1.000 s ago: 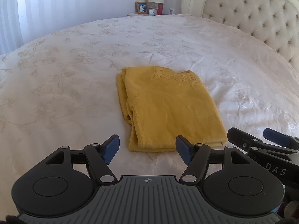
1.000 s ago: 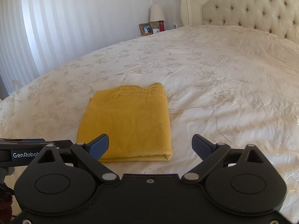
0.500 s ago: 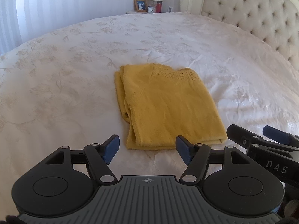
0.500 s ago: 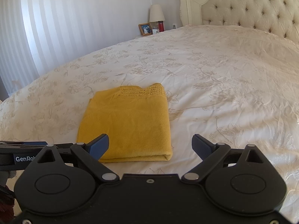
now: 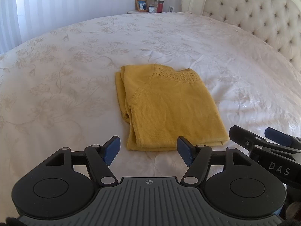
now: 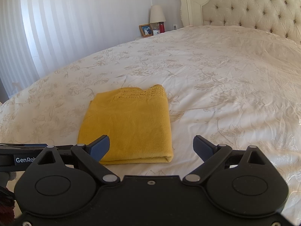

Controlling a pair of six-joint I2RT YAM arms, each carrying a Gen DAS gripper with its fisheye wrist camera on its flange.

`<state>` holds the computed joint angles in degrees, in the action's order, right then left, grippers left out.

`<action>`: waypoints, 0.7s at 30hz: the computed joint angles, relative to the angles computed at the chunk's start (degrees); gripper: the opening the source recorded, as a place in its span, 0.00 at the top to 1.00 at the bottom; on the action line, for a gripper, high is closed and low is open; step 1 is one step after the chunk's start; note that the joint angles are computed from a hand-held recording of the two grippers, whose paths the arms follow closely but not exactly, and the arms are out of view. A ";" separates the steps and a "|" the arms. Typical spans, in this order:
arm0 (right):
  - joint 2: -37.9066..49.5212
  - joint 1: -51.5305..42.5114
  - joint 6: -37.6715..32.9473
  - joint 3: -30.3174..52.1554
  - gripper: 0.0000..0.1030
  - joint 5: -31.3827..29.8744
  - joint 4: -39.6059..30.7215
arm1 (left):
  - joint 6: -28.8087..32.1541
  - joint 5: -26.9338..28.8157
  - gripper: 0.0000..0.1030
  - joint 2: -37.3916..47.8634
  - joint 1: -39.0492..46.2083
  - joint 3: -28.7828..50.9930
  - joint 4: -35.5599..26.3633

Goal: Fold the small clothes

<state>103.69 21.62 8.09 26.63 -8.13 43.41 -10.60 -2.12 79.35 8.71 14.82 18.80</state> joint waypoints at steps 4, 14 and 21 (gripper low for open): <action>-0.31 -0.05 0.08 -0.04 0.07 -0.09 -0.30 | 0.33 -0.48 0.37 0.08 -0.44 -0.21 0.54; -0.58 -0.12 0.16 -0.11 0.07 -0.17 -0.51 | 0.86 -0.52 0.37 -0.12 -1.15 -0.79 1.29; -0.86 -0.13 0.24 -0.14 0.07 -0.17 -0.77 | 1.35 -0.15 0.37 0.16 -0.83 -0.55 1.37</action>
